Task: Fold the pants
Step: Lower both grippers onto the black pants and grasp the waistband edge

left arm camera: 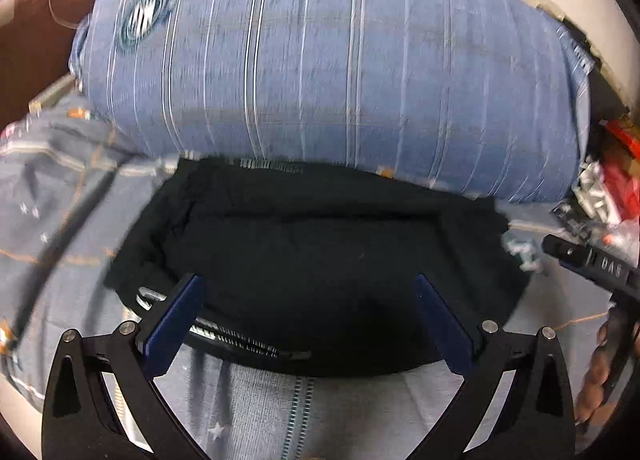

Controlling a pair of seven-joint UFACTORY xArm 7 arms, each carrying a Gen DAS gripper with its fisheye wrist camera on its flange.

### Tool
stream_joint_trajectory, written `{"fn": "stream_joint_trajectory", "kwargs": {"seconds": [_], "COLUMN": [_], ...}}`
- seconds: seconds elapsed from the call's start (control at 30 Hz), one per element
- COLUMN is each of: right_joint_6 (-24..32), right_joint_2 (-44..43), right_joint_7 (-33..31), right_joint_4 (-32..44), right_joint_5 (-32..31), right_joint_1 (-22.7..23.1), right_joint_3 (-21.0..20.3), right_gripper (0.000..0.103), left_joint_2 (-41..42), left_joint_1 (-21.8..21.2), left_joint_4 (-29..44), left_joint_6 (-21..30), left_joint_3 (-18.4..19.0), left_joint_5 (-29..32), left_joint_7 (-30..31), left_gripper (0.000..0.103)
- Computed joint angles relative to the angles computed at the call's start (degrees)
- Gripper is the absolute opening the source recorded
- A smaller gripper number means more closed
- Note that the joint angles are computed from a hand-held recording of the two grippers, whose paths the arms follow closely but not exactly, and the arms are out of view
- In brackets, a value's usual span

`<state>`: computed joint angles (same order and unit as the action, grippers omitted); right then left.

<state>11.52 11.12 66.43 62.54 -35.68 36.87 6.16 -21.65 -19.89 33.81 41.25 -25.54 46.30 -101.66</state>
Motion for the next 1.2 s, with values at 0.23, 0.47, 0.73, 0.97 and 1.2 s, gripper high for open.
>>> {"fn": "stream_joint_trajectory", "kwargs": {"seconds": [0.23, 0.47, 0.73, 0.97, 1.2], "right_joint_6": [2.1, 22.3, 19.5, 23.2, 6.8], "right_joint_2": [9.0, 14.5, 5.2, 3.2, -1.5], "right_joint_7": [-17.7, -9.9, -6.2, -6.7, 0.8], "right_joint_4": [4.0, 15.7, 7.2, 3.9, -2.6], "right_joint_5": [19.0, 0.5, -2.6, 4.1, 1.1], "right_joint_1": [-5.9, 9.0, 4.9, 0.5, -1.9], "right_joint_3": [4.9, -5.7, -1.6, 1.9, 0.7], "right_gripper": [0.060, 0.028, 0.007, 0.022, 0.048], "left_joint_2": [7.9, 9.9, 9.1, 9.0, 8.3], "left_joint_1": [0.1, -0.3, -2.0, -2.1, -2.0], "left_joint_4": [-2.1, 0.1, 1.6, 2.9, 2.5], "left_joint_6": [-16.1, -13.5, -7.4, -4.6, -6.2], "left_joint_3": [5.9, 5.8, 5.7, 5.4, 5.5], "left_joint_5": [-8.8, -10.6, -9.6, -9.8, -8.1], "left_joint_7": [7.0, 10.7, 8.8, 9.9, 9.0], "left_gripper": [0.103, 0.103, 0.103, 0.103, 0.103]}}
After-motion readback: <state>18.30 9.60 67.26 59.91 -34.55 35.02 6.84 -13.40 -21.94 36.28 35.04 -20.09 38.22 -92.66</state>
